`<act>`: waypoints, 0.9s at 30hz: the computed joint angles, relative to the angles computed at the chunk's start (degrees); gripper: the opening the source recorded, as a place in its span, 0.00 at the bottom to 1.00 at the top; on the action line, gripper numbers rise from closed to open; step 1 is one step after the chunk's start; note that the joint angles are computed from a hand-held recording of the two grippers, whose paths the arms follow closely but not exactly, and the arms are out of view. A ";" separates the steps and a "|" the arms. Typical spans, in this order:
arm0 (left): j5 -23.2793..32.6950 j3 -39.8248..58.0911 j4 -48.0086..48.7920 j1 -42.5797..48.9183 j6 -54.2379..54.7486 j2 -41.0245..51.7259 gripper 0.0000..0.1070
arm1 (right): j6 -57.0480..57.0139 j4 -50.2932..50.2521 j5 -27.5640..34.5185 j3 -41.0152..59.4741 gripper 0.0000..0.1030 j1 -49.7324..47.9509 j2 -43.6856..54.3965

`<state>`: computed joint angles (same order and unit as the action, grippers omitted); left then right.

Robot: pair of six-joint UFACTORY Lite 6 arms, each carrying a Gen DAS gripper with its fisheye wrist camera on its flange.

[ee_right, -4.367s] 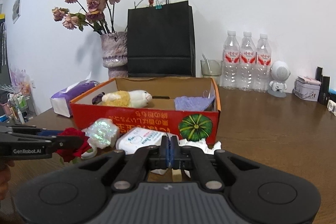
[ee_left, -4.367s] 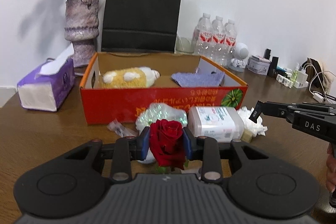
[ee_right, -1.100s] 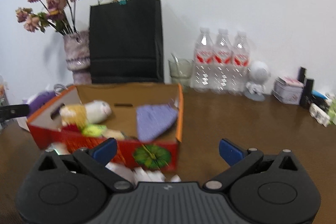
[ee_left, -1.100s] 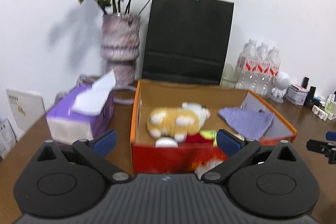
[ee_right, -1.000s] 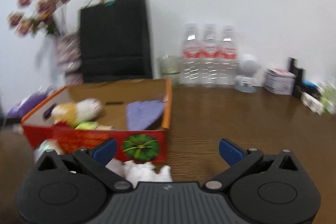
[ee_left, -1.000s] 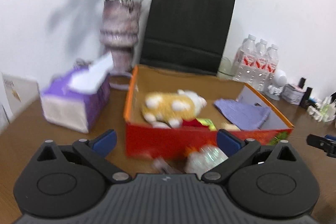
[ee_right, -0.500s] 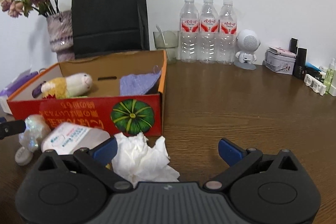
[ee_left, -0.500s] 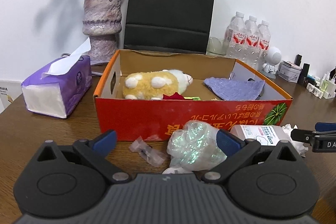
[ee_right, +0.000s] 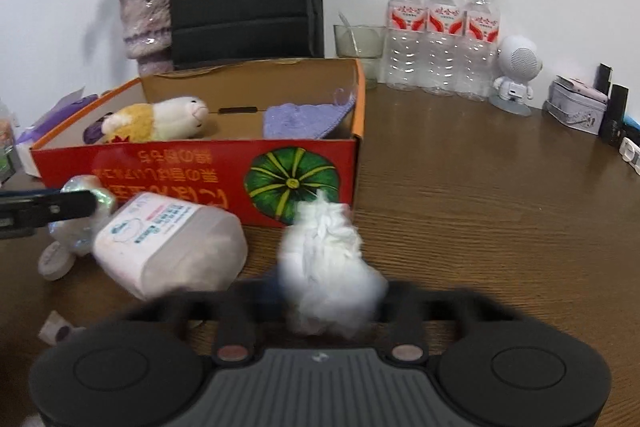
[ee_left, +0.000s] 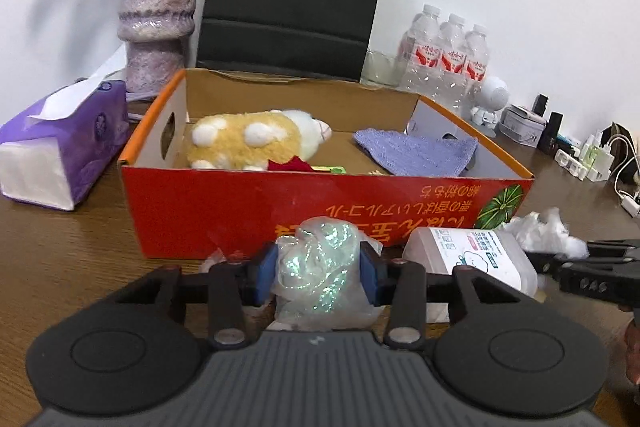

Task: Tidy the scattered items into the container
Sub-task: 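Grasp the glittery plastic bag with the left tool while the right tool grasps the white tissue, then carry the plastic bag and tissue into the box and open both tools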

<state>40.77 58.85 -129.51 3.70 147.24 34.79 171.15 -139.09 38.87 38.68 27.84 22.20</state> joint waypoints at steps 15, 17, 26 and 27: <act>4.04 -4.94 -1.71 2.06 3.24 -3.82 0.36 | 2.44 -0.16 7.22 -6.04 0.17 2.31 -5.38; 4.88 -6.00 -1.25 2.36 3.19 -4.69 0.36 | 2.26 0.07 7.52 -6.51 0.17 2.80 -6.02; 8.15 -9.19 -0.40 2.96 2.33 -11.65 0.36 | -2.65 3.03 8.22 -7.82 0.17 6.55 -12.87; 7.68 -8.38 -0.79 2.50 1.72 -12.24 0.36 | -3.75 2.98 7.55 -6.88 0.17 6.43 -13.42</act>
<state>48.45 50.47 -130.30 6.20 148.95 22.55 167.39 -136.11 46.42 31.80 34.27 8.78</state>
